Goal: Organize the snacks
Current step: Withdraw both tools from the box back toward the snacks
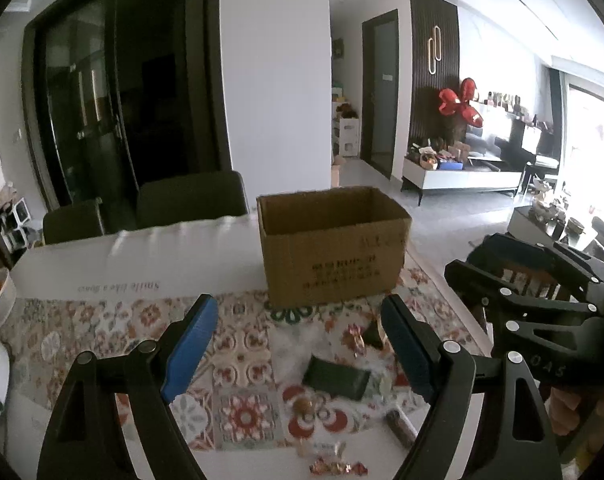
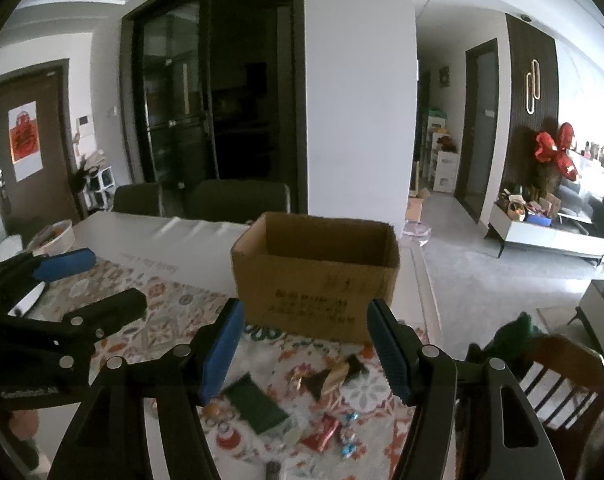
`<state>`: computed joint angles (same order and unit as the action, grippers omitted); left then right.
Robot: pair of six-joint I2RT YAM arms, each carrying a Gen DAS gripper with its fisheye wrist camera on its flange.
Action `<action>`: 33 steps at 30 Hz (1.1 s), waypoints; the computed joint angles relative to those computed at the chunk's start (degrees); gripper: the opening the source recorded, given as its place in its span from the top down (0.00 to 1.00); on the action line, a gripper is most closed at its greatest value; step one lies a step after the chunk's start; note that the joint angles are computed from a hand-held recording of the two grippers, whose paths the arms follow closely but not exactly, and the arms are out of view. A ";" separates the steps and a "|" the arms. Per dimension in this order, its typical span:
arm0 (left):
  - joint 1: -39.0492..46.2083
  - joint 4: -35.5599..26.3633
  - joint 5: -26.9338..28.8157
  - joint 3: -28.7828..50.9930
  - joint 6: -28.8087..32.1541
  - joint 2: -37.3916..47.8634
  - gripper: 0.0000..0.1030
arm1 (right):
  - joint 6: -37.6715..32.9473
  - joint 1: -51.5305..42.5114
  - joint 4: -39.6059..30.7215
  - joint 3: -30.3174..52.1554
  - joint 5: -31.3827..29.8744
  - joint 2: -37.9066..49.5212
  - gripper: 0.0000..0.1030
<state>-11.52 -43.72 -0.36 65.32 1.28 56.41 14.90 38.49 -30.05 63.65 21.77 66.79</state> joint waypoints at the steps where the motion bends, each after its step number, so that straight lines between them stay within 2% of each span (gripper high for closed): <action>1: -0.26 -0.60 -0.27 -1.14 -0.25 -1.44 0.19 | 0.76 1.46 -0.27 -0.64 1.04 -0.53 0.38; 12: -5.60 -3.44 -5.35 -11.00 -1.79 -12.86 0.19 | 9.01 11.88 -4.65 -9.87 8.29 -7.44 0.38; 27: -7.71 -4.27 -4.64 -24.34 -4.16 -22.14 0.19 | 17.48 20.50 -6.88 -18.27 11.79 -8.92 0.38; 33: -10.37 -2.77 -7.35 -29.18 -5.80 -23.55 0.19 | 18.92 21.76 -5.57 -21.42 11.08 -7.71 0.38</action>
<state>-21.89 -46.49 -7.71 36.14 -4.52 32.86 33.82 60.26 -35.62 42.23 32.85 59.08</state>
